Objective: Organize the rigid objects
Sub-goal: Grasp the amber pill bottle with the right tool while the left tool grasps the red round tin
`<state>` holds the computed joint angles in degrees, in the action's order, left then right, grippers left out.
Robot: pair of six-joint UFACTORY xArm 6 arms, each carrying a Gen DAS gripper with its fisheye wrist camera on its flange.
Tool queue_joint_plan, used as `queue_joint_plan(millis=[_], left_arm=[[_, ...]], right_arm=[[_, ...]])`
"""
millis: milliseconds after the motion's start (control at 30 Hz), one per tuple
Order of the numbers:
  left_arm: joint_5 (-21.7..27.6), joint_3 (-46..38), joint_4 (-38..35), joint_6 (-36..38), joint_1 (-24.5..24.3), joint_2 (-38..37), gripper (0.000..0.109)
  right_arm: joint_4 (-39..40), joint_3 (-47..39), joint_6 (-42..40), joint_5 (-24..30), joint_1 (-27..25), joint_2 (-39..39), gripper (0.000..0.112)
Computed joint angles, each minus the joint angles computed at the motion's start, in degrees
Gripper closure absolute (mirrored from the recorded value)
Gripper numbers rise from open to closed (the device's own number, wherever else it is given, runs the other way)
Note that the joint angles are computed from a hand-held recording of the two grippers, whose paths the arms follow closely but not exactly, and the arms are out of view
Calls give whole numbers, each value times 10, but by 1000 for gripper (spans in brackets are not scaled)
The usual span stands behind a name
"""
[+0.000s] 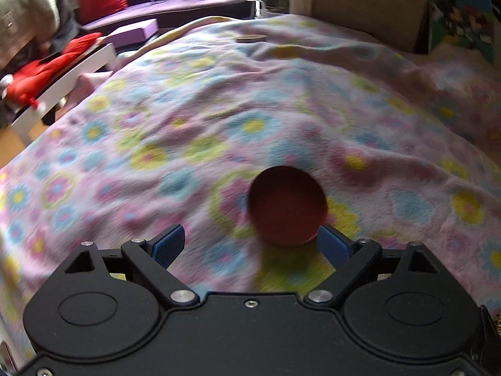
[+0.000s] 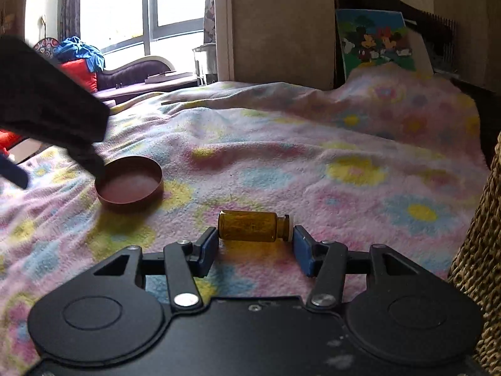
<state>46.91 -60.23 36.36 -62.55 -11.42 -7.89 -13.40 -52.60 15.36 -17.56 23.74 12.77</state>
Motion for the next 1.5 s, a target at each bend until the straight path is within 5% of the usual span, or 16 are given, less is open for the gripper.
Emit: queue_joint_plan(millis=[467,1500], left_arm=[[41,-103,9,59,-3,125,18],[21,-91,85,-18,-23,119,11]], right_arm=[[-151,-3,151,-29,-39,4,61],[-100,3,101,-18,-26,-1,61]])
